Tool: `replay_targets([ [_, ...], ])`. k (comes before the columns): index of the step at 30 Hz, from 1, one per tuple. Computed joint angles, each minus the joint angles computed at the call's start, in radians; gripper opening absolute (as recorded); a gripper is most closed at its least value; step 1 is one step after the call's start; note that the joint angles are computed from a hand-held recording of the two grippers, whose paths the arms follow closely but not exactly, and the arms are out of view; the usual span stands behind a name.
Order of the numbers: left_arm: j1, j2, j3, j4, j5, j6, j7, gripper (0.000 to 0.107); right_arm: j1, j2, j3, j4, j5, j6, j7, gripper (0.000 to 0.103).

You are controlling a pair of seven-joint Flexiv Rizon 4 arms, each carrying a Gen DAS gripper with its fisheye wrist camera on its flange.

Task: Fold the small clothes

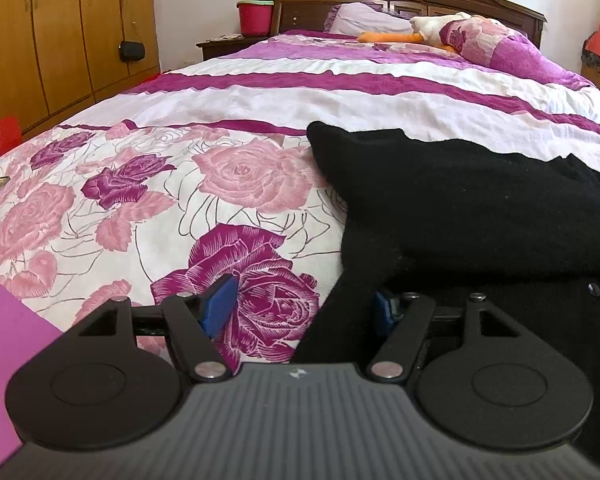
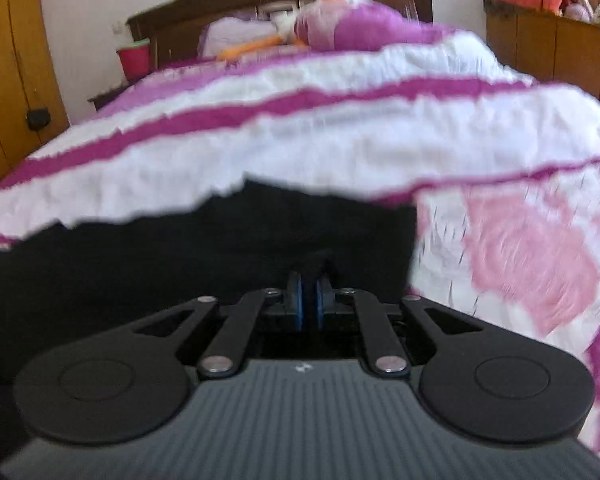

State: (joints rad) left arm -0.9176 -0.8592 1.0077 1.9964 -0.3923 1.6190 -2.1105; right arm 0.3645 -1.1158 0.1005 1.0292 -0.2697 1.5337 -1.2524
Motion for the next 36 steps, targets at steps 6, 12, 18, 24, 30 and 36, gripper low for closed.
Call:
replay_targets([
  [6,0.049,0.104,-0.091,0.048,0.000,0.143,0.051,0.072,0.017,0.060,-0.046,0.086,-0.004,0.052,0.027,0.020],
  [12,0.102,0.095,-0.145,0.000,-0.034,0.203,0.143,0.073,-0.011,0.171,-0.032,0.255,-0.012,0.160,0.026,0.021],
  [18,0.190,0.046,-0.222,-0.098,-0.108,0.076,0.216,0.073,-0.055,0.165,0.038,0.274,-0.071,0.078,-0.045,0.020],
  [24,0.209,0.093,-0.252,-0.056,-0.081,0.111,0.216,0.074,-0.039,0.146,0.013,0.284,-0.031,0.116,-0.051,0.023],
  [30,0.107,0.189,-0.221,0.063,-0.115,0.125,0.271,0.074,-0.002,0.267,-0.052,0.475,0.002,0.228,-0.022,0.037],
  [36,-0.067,0.249,-0.142,0.160,-0.173,0.093,0.290,0.075,0.027,0.386,-0.104,0.688,0.035,0.318,-0.039,0.050],
])
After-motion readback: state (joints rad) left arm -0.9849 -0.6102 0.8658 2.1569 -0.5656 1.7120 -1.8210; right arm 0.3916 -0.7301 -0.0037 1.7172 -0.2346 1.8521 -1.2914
